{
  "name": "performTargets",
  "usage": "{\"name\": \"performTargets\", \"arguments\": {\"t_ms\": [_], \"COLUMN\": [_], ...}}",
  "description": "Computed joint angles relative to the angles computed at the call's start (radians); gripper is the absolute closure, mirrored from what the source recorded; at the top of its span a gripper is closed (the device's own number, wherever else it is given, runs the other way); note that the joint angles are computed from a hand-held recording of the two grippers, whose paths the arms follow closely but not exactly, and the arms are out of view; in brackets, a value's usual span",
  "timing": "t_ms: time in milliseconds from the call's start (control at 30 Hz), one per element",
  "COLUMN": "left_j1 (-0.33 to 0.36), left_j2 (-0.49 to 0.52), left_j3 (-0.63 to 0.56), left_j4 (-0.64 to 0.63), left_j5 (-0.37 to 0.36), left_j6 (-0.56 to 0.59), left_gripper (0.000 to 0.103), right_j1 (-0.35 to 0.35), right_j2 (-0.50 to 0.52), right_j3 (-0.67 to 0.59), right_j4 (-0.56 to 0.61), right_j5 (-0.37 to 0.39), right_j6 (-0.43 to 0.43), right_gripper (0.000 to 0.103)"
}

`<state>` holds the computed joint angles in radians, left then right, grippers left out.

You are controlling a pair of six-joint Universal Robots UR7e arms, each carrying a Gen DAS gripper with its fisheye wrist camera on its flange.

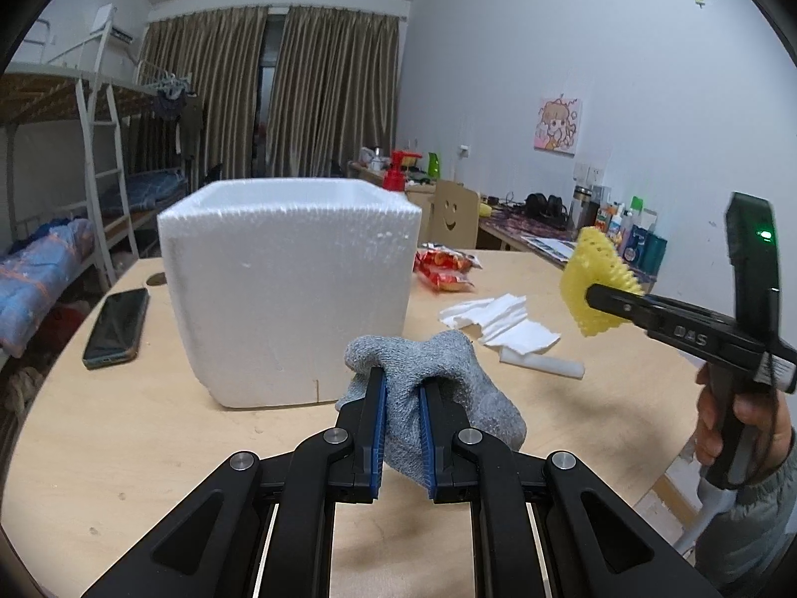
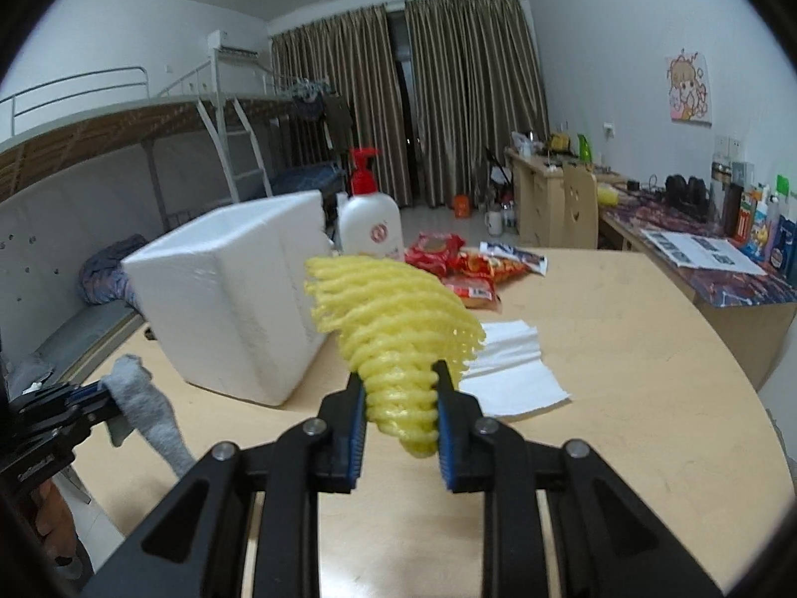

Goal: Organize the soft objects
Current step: 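Carry the sock and yellow mesh with both grippers over the foam box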

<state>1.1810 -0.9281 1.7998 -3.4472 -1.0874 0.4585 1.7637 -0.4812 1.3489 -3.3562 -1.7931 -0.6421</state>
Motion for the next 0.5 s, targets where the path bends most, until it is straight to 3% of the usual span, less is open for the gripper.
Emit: {"name": "performTargets", "arguments": {"t_ms": [500], "left_j1": [-0.088], "left_j2": [-0.071], "left_j3": [0.126], "left_j4": [-0.154], "left_j5": [0.084], "left_j6": [0.052], "left_gripper": [0.090], "right_j1": [0.010], "right_j2": [-0.110], "right_j3": [0.245], "right_j4": [-0.209], "right_j5": [0.145], "right_j6": [-0.012], "right_gripper": [0.075]}}
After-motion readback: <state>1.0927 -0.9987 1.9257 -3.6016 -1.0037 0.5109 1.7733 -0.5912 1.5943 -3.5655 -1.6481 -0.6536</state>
